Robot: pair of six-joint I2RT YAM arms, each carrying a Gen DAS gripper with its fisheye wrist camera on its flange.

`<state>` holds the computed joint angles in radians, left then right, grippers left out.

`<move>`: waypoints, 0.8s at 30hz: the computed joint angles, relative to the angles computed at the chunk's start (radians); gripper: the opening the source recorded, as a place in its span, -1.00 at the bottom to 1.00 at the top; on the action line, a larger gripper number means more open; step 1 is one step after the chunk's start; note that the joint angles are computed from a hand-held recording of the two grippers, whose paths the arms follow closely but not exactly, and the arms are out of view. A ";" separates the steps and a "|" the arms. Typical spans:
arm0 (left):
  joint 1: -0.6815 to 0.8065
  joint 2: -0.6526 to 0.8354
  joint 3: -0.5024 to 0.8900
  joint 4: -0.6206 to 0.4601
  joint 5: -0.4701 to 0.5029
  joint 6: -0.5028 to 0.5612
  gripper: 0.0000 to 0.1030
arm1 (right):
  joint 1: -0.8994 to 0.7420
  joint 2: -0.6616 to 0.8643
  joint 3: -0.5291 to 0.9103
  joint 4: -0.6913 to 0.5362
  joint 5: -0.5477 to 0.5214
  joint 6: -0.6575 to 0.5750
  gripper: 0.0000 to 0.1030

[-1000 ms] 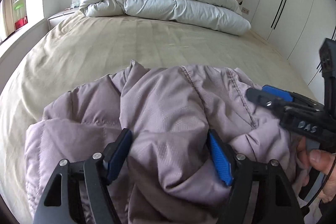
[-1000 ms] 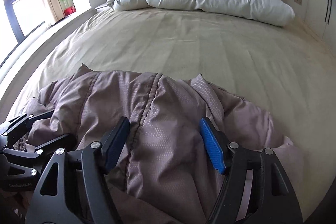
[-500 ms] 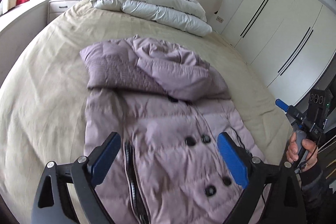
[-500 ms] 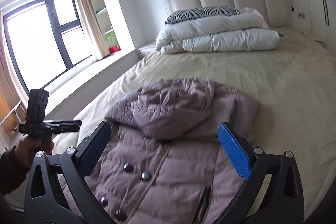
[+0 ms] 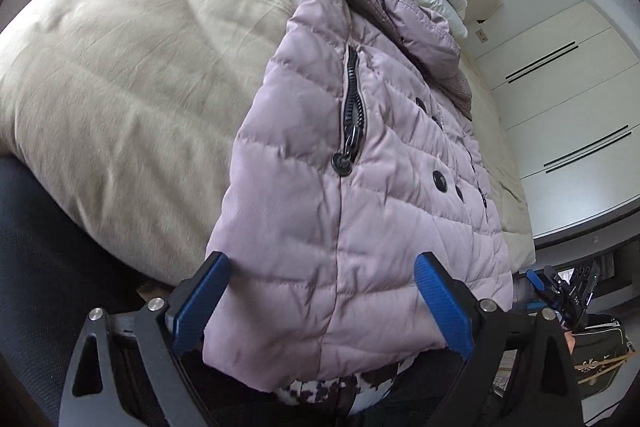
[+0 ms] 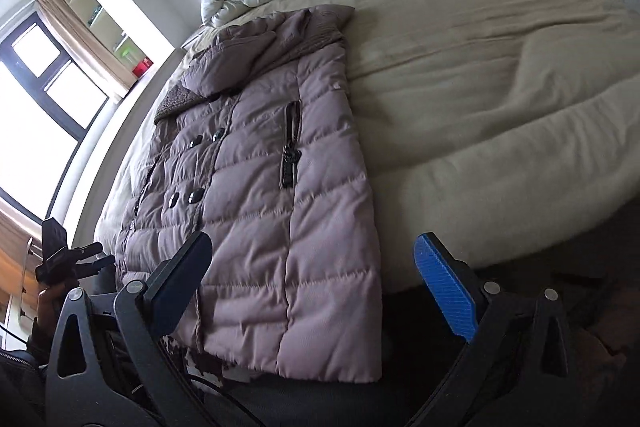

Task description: Fold large clothes

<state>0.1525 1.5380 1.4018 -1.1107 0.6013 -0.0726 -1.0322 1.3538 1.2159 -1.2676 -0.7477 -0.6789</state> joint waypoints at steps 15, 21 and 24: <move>0.012 0.044 -0.073 -0.045 0.012 0.079 0.85 | -0.016 0.112 -0.080 -0.011 0.095 -0.094 0.88; 0.018 0.053 -0.087 -0.038 0.043 0.081 0.78 | 0.018 0.218 -0.013 -0.088 0.050 -0.096 0.42; 0.031 0.058 -0.090 -0.042 0.057 0.087 0.51 | 0.023 0.229 -0.027 -0.096 0.037 -0.108 0.29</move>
